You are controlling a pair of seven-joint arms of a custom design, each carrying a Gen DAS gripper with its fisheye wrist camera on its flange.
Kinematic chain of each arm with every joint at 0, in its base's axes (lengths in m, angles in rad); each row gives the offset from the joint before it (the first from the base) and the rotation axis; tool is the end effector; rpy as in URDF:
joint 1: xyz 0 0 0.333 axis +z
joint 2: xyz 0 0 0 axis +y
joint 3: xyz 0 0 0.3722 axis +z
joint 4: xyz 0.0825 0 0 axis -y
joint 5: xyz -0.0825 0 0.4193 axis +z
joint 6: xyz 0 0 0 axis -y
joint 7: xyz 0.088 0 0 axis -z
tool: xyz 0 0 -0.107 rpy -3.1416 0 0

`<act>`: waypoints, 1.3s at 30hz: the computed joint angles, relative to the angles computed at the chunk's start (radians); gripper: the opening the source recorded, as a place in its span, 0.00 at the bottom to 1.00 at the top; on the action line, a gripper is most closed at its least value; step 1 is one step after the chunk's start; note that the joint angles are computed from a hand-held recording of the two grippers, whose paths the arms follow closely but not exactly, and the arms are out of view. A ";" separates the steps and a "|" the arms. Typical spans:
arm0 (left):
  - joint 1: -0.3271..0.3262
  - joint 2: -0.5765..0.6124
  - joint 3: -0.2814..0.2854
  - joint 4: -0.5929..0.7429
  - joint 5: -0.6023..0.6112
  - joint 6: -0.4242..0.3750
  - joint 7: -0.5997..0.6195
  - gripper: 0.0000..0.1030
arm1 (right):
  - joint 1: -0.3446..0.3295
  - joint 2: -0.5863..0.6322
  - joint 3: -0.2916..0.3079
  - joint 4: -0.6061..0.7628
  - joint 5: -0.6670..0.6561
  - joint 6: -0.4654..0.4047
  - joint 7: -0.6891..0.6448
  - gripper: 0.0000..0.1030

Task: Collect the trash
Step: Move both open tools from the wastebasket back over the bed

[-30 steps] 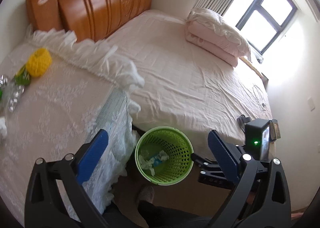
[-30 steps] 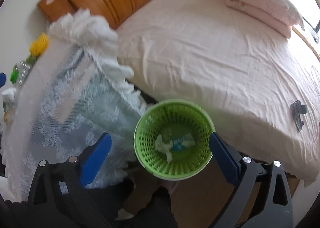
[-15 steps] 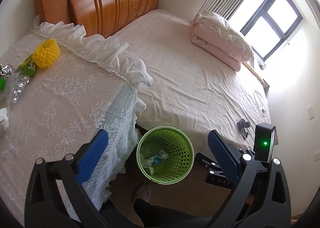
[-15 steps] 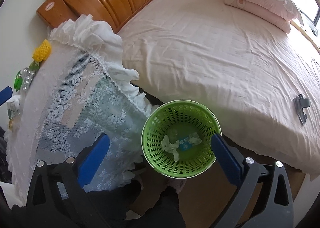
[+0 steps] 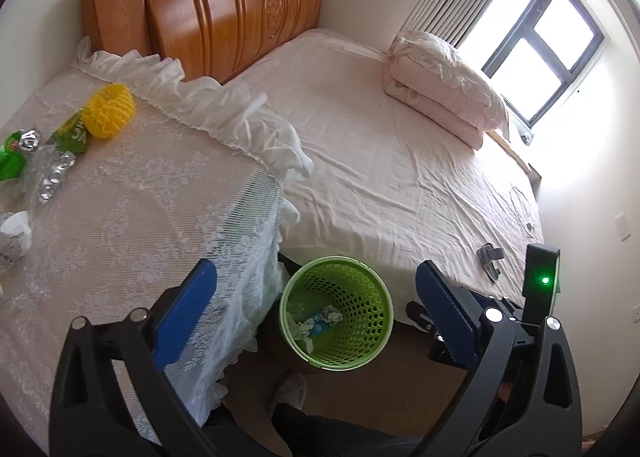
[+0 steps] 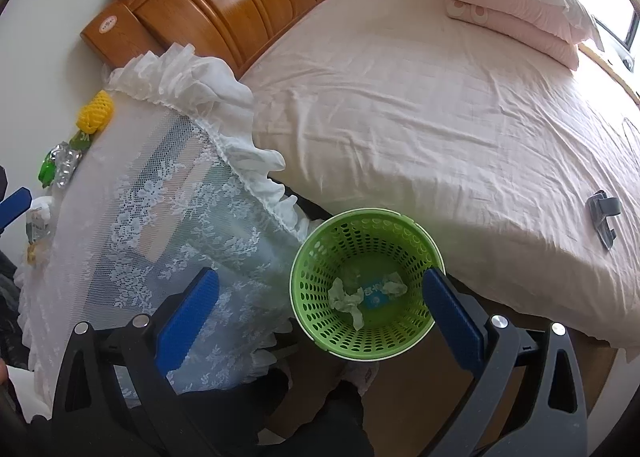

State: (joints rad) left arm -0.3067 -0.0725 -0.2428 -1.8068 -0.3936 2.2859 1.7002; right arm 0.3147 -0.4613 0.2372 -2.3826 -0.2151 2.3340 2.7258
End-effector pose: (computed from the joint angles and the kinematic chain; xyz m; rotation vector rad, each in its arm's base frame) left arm 0.5165 -0.3333 0.6786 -1.5079 2.5633 -0.9891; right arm 0.3838 0.2483 0.5681 -1.3964 2.3216 -0.3644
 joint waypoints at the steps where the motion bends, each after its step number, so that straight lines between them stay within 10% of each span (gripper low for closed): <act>1: 0.003 -0.010 0.001 -0.010 0.012 0.012 -0.007 0.93 | -0.002 0.003 0.005 0.012 -0.009 -0.011 -0.002 0.97; 21: 0.194 -0.216 0.082 -0.224 0.352 0.118 -0.312 0.93 | 0.115 0.421 -0.032 0.486 -0.035 0.133 -0.283 0.98; 39: 0.261 -0.207 0.139 -0.245 0.355 0.118 -0.293 0.93 | 0.236 0.720 -0.070 0.860 0.032 0.074 -0.587 0.97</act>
State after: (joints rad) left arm -0.0460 -0.2793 -0.1043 -2.0521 -0.0384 2.4040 1.4073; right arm 0.5504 0.2582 0.1669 -1.5224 -0.1834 2.4077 2.1389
